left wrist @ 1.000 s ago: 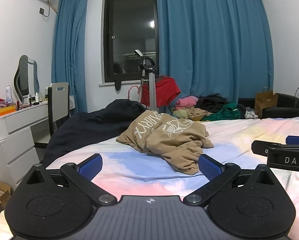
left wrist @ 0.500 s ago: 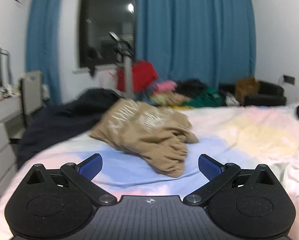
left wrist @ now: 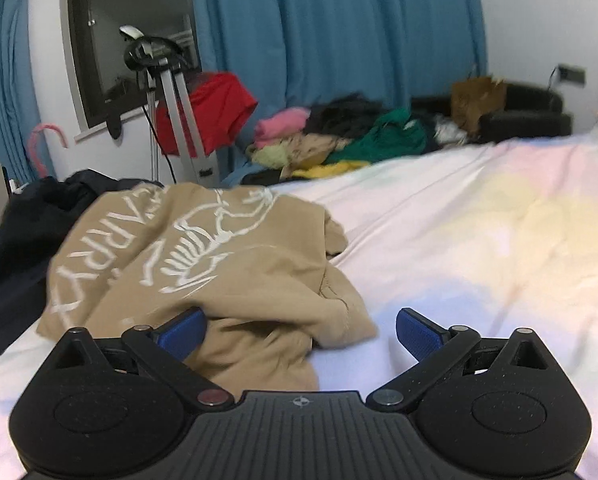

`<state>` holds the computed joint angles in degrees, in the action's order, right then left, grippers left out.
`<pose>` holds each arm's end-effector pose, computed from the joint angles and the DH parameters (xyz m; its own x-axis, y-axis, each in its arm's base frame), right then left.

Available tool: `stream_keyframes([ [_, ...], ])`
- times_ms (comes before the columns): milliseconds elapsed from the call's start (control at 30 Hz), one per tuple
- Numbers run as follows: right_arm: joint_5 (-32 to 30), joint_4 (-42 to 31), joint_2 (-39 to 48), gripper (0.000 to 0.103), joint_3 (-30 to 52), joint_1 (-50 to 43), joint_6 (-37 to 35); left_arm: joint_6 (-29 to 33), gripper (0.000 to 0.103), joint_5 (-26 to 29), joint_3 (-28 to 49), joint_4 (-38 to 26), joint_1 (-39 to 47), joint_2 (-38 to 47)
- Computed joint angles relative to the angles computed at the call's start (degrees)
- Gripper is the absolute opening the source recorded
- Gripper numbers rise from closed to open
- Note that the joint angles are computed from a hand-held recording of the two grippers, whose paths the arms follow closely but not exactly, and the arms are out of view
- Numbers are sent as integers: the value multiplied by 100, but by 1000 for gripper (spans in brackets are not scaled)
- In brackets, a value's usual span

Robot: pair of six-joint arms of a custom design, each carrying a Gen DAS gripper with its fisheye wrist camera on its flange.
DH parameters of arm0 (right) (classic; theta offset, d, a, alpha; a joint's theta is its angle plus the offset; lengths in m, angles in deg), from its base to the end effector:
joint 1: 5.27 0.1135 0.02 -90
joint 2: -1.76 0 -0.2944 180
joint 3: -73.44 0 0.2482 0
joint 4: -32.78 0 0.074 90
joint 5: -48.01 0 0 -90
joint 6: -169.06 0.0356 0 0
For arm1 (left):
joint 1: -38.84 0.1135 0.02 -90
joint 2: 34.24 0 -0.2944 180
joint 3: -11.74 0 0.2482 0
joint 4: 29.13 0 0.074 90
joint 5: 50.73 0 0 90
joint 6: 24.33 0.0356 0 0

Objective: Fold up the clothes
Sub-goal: 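Grasp the tan T-shirt with the left gripper and lift it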

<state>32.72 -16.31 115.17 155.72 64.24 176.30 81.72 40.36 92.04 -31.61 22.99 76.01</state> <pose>0.1594 0.3286 0.1732 -0.1447 0.3602 -0.9216 0.3661 0.8848 0.2883 0.4129 -0.1179 0.2070 -0.4160 0.4055 -0.8140 0.4199 0.8796 0.2236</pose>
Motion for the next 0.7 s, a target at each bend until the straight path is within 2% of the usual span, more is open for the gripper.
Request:
stream_keyframes([
  [67,-44,738,31,93,-199,-146,-505,-30,79,-347,396,-176,-51,378],
  [133,-117,1505,82,93,-379,-281,-1049,-167,46,-486,614,-315,15,541],
  [167,-180,1973,117,93,-475,-340,-1394,-367,37,-381,671,-436,115,512],
  [200,-233,2290,161,93,-517,-375,-1645,-591,21,-200,693,-545,240,436],
  [333,-279,3255,253,93,-604,-451,-2626,-1099,17,1041,211,-363,924,-325],
  [433,-63,3005,335,93,-448,-350,-2562,-1314,16,2016,-316,-373,1514,-1171],
  [567,152,2735,308,93,-284,-169,-2579,-1486,16,3481,-847,-732,2520,-2288],
  [700,236,2639,227,93,-92,107,-2822,-1039,16,4896,-1482,-1228,3643,-3285],
])
